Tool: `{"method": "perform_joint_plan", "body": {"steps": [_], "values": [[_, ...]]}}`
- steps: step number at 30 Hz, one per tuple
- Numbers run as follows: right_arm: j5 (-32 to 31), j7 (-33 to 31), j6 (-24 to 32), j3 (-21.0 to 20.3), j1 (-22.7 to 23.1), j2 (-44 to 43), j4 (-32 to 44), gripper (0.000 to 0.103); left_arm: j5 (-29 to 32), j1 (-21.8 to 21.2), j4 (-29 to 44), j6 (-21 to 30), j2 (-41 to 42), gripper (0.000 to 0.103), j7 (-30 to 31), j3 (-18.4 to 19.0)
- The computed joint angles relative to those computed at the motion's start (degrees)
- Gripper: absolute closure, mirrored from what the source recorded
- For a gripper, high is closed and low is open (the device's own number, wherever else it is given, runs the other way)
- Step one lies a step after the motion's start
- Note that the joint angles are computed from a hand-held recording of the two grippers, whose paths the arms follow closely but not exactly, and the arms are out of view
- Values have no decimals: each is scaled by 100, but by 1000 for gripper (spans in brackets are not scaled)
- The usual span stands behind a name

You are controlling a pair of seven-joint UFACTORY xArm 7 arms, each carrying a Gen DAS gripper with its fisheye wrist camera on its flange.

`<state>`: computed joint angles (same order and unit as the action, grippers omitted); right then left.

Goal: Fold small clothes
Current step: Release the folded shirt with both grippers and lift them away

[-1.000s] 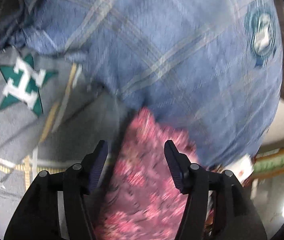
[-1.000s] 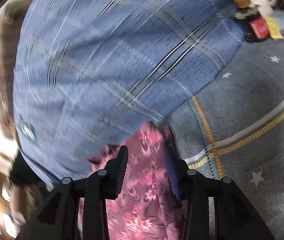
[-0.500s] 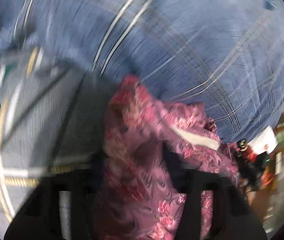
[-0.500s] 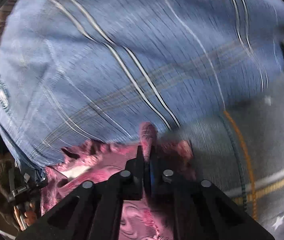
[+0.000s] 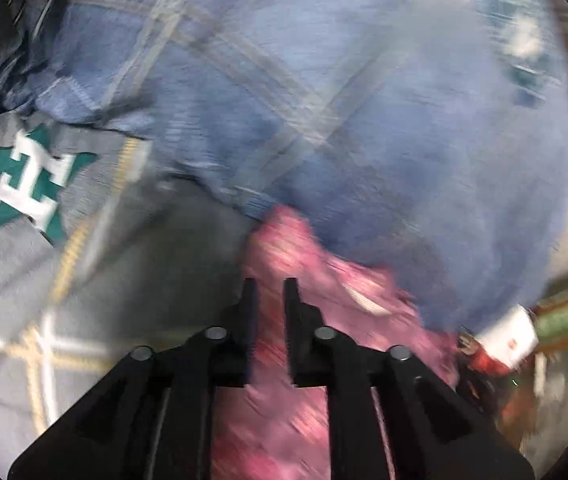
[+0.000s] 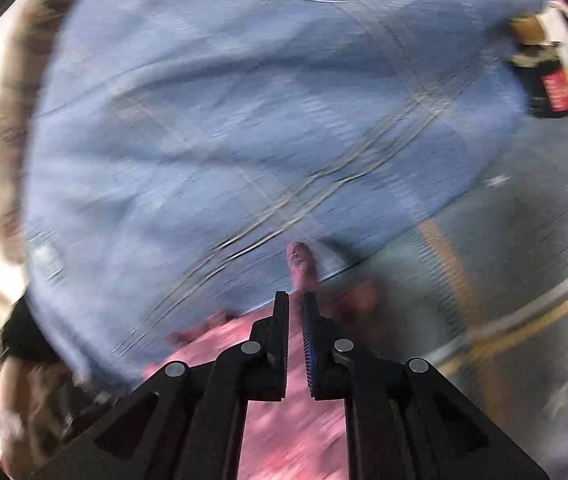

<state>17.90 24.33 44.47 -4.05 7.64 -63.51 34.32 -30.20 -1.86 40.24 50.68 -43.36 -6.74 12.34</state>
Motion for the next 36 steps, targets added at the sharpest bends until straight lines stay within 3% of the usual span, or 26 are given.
{"method": "perform_joint_plan", "body": {"steps": [1,3,4,5,7,9,11,12,14,15,18,19,21,24,26,27,28,30,33,36], "values": [[128,-94,54,-15,241,-126,-84,90,-55,-70,-130,36,-282,75,79,-29],[-9,-108,538,169,300,64,1,84,73,-114,-359,92,-600,69,21,-291],[-406,78,1063,327,287,272,159,95,346,-80,-376,256,-582,70,-100,-533],[-564,98,1348,619,35,243,226,100,696,-15,-337,505,-477,70,-264,-780],[-545,273,1506,656,-50,-175,240,90,1091,20,-390,718,-626,73,-514,-1060],[-309,329,1436,498,112,-821,94,87,1026,-150,-420,864,-1013,73,-546,-904],[-311,256,1829,447,196,-1426,6,68,920,-190,-585,943,-1561,65,-755,-884],[-327,270,2049,532,227,-1472,-22,59,985,-173,-616,1014,-1656,55,-879,-953],[-513,328,2833,631,339,-1462,-44,71,1177,-210,-673,1407,-1646,53,-1088,-1105],[-586,252,2967,753,181,-1722,-27,78,1201,-275,-722,1518,-1655,55,-1187,-1211],[-292,802,3010,502,-119,-2473,-28,73,1254,-370,-724,1782,-2057,56,-1329,-1138],[-302,889,3015,394,-292,-2693,-16,61,1129,-430,-745,1810,-2210,56,-1365,-1028],[-755,1147,3505,241,-694,-3176,111,46,1079,-403,-857,1940,-2560,53,-1430,-881],[-755,1240,3958,-2,-752,-3549,-79,46,960,-374,-1178,2001,-2770,53,-1577,-820],[-617,1144,4071,-11,-659,-3666,-252,55,877,-303,-1320,1871,-2981,53,-1721,-881],[-566,962,4103,207,-549,-3691,-294,89,883,-294,-1295,2002,-3061,53,-1828,-905],[-571,749,4062,284,-430,-3579,-299,93,866,-299,-1227,2069,-3011,53,-1924,-916],[-442,508,3664,611,-426,-3473,-90,94,873,-325,-1143,2198,-3041,53,-1989,-876],[-677,494,3461,529,-499,-3580,96,94,1029,-293,-1113,2355,-3144,52,-2009,-912],[-905,489,4065,396,-577,-3521,-76,93,969,-261,-1404,2234,-3381,53,-1994,-847]]}}
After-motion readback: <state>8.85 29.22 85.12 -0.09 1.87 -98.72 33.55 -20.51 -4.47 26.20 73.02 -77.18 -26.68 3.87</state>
